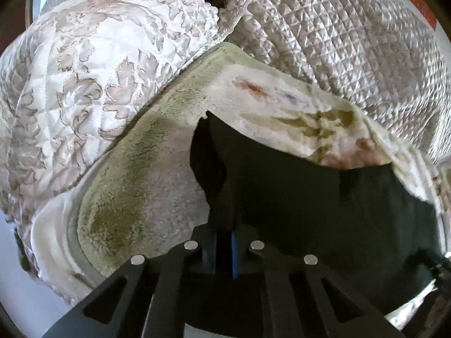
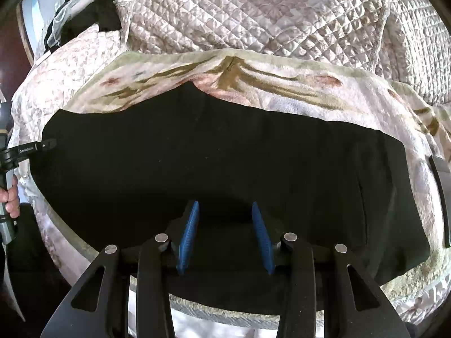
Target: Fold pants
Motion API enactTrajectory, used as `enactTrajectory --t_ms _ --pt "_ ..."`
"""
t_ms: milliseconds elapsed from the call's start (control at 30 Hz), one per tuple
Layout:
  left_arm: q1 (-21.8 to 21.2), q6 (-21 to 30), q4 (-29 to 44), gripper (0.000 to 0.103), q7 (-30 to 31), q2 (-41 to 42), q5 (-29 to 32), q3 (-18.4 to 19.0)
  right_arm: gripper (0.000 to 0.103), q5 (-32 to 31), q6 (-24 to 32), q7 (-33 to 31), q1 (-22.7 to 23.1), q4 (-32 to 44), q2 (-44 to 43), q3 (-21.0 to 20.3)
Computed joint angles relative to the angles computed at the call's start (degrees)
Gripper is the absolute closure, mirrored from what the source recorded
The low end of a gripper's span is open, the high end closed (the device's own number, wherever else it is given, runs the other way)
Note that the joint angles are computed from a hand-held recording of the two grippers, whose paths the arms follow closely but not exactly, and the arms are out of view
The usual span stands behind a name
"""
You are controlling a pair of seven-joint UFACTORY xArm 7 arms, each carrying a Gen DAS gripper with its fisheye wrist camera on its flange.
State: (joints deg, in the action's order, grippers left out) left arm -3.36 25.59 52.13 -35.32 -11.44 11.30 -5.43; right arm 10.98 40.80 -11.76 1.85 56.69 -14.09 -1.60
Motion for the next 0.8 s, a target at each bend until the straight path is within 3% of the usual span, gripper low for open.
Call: enactTrajectory --t_ms 167,333,500,800 --pt "-4.95 -2.72 0.37 0.095 7.94 -1.09 -12.88 2.32 0.063 2.73 -0.91 -0.66 0.1 -1.25 -1.39 -1.07" --pt "-9.75 -2.99 4.66 0.095 15.17 1.58 -23.93 2.15 0.063 5.27 -1.5 -2.14 -0.22 -2.24 -2.64 -2.38" --pt "-12.94 -1.76 12.88 0.095 21.12 8.19 -31.3 -0.33 0.063 7.01 -1.63 -3.74 -0.88 -3.63 -4.33 -3.69" --pt "-15.77 1.92 28.52 0.095 27.59 22.71 -37.02 -7.19 0.063 9.83 -1.27 -5.77 -2.3 -5.02 -6.61 -6.06"
